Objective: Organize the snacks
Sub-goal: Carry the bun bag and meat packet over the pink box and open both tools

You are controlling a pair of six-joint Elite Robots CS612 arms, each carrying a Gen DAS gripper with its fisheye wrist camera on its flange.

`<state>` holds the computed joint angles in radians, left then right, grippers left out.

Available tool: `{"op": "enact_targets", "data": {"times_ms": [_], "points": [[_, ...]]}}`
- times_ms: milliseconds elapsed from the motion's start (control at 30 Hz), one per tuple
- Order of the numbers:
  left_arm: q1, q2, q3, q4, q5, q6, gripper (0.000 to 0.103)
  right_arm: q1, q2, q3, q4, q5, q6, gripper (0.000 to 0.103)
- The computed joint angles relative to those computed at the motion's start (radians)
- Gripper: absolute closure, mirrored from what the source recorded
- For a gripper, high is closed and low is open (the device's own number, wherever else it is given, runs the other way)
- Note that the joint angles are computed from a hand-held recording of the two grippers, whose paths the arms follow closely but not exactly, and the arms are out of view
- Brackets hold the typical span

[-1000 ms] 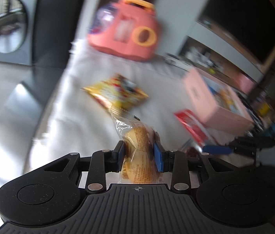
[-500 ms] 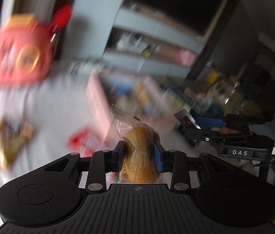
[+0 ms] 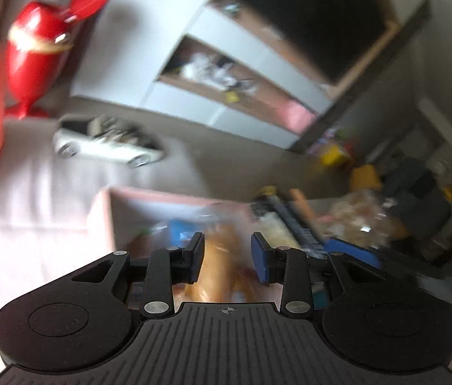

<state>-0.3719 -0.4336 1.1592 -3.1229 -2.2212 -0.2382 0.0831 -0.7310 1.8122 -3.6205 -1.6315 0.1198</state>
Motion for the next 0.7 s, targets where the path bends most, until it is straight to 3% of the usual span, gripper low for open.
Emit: {"op": "enact_targets", "data": {"times_ms": [133,233,367,467,567,700], "points": [[0.031,0.018,0.016,-0.114,0.007,-0.077,0.067,-0.001,0.023,0.027,-0.053,-0.003,0.028,0.033],[0.052,-0.018,0.101,-0.174,0.128,-0.045,0.067,0.023,0.047,0.049,-0.109,-0.038,-0.013,0.030],[0.078,-0.075,0.231,-0.228,0.332,-0.005,0.067,0.051,0.061,0.080,-0.124,0.015,-0.074,0.030],[0.114,-0.083,0.277,-0.245,0.404,-0.035,0.067,0.077,0.079,0.075,-0.116,0.065,-0.100,0.027],[0.145,-0.081,0.296,-0.235,0.418,-0.087,0.067,0.098,0.093,0.056,-0.082,0.128,-0.112,0.027],[0.167,-0.070,0.302,-0.245,0.352,-0.091,0.067,0.151,0.119,0.007,-0.031,0.080,-0.164,0.027]]}}
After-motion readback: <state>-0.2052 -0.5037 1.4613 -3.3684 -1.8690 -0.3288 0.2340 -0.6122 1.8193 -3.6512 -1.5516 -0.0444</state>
